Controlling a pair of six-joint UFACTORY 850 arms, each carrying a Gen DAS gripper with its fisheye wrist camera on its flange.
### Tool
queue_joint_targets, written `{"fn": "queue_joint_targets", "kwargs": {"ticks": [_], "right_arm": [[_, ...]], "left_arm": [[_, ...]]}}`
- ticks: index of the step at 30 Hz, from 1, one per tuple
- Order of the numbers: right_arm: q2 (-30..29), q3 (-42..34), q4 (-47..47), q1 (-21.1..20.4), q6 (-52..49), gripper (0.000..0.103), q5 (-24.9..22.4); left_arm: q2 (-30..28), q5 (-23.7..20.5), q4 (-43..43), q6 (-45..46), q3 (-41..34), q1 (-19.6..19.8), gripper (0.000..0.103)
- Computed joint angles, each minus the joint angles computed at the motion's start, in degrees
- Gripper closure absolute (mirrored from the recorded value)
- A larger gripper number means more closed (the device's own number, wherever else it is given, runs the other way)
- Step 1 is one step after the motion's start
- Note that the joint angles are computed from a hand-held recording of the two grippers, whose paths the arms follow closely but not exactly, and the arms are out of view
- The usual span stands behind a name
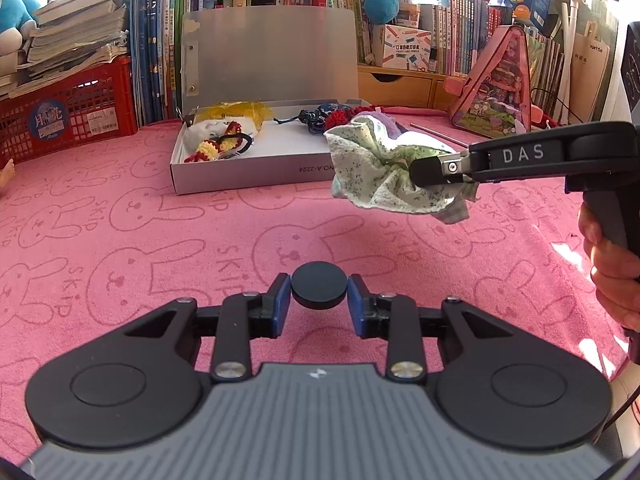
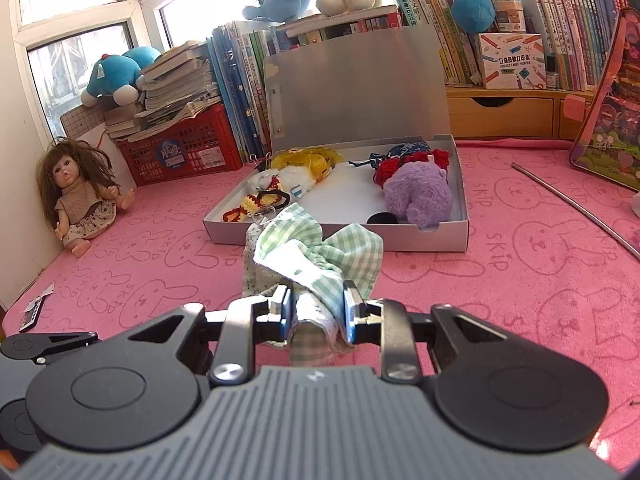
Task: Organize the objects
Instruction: 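Carry the gingham cloth in the right tool and black lid in the left tool into the box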
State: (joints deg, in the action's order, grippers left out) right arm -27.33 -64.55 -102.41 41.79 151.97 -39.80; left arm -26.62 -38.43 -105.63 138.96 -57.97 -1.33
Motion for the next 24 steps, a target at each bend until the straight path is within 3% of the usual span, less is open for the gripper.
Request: {"fn": "queue_joint_targets", "kwargs": {"ticks": [14,19,24], "right_arm": [[-0.1,-2.9,2.8,-2.3,-6.7,0.074,-4.0],[-0.4,-3.9,2.4,-4.0,-6.5,0.074,-3.9],[-1.5,-5.7,2.9,-5.4,-7.4,0.074,-3.6]], "left_arm": [[-4.0,0.9,-1.3,-6.4,-10.3,-2.3,0.067],[-7.0,2.5,-1.4,-10.7,-16.4,-3.4,0.067],[-9.1,4.1,-4.2,-9.3,-20.4,-4.9,0.067]]}}
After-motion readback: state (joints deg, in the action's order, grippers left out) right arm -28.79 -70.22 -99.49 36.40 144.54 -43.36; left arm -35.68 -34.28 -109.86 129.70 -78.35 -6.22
